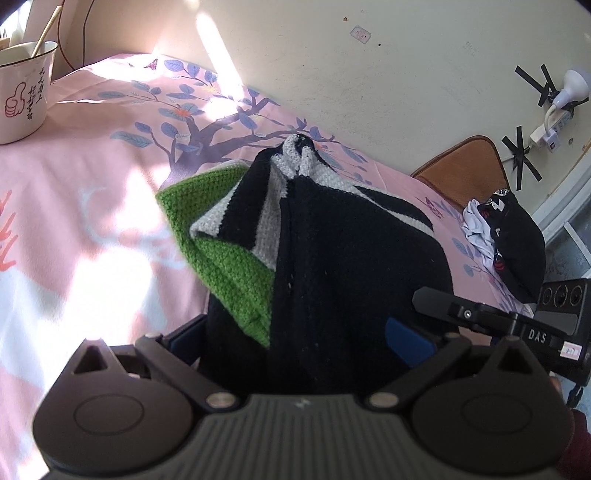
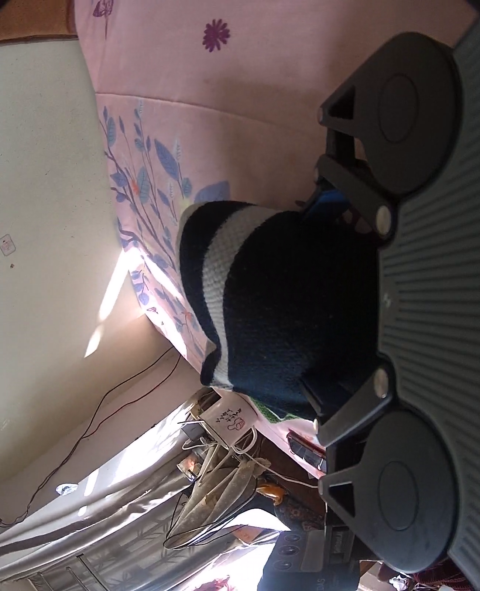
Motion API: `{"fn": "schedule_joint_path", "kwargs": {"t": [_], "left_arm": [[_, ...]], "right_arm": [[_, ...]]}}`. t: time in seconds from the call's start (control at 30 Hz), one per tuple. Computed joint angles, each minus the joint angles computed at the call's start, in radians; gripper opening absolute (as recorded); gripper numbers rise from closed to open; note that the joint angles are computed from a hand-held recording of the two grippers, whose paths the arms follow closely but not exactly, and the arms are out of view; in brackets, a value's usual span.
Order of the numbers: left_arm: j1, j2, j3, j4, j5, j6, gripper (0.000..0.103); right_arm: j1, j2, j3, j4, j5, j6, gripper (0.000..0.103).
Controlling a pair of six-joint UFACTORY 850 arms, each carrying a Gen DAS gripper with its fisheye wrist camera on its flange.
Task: Fold small clothes
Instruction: 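Lower the navy sweater onto the green sweater and press it with the right gripper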
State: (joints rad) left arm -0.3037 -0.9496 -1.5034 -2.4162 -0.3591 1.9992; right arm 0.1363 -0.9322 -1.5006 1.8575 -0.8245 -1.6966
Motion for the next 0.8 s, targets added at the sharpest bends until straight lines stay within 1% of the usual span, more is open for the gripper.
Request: {"fn": "schedule_joint_path", "kwargs": {"t": [0.1, 0.2, 0.37, 0.47, 0.53, 0.63, 0.67, 0.73, 0.77, 0.8], "left_arm": [[0.002, -0.004, -0.012, 0.043, 0.012, -0.046, 0.103], [0.008, -0.007, -0.022, 0.082, 0.021, -0.079, 0.103], [0.011, 0.004, -0.010, -0.018, 0.061, 0.041, 0.103], [0.021, 0.014, 0.009, -0.024, 0.043, 0.038, 0.103], [0.025, 0.019, 0.018, -0.011, 0.026, 0.022, 0.103], [0.027, 0.007, 0.003, 0.071, 0.015, -0.056, 0.103], [0.023, -0.001, -0.004, 0.065, 0.014, -0.047, 0.103], [0.010, -0.008, -0.009, -0.018, 0.022, 0.045, 0.103], [0.004, -0.011, -0.012, -0.033, 0.022, 0.062, 0.103], [0.000, -0.014, -0.015, -0.007, 0.008, 0.036, 0.103]], "right_arm": [[-0.011, 0.006, 0.017, -0.004, -0.015, 0.009, 0.087], [-0.025, 0.032, 0.065, 0.031, -0.018, -0.032, 0.088], [-0.054, 0.058, 0.110, 0.031, -0.032, -0.019, 0.088], [-0.055, 0.066, 0.115, 0.017, -0.023, -0.008, 0.088], [-0.052, 0.064, 0.108, 0.006, -0.017, 0.001, 0.088], [-0.041, 0.050, 0.087, -0.002, -0.016, 0.008, 0.089], [-0.033, 0.043, 0.076, -0.002, -0.014, 0.009, 0.089], [-0.019, 0.019, 0.037, -0.025, -0.024, 0.025, 0.088], [-0.010, 0.009, 0.019, -0.031, -0.020, 0.030, 0.087], [0.000, 0.010, 0.017, -0.013, 0.002, 0.012, 0.085]]}}
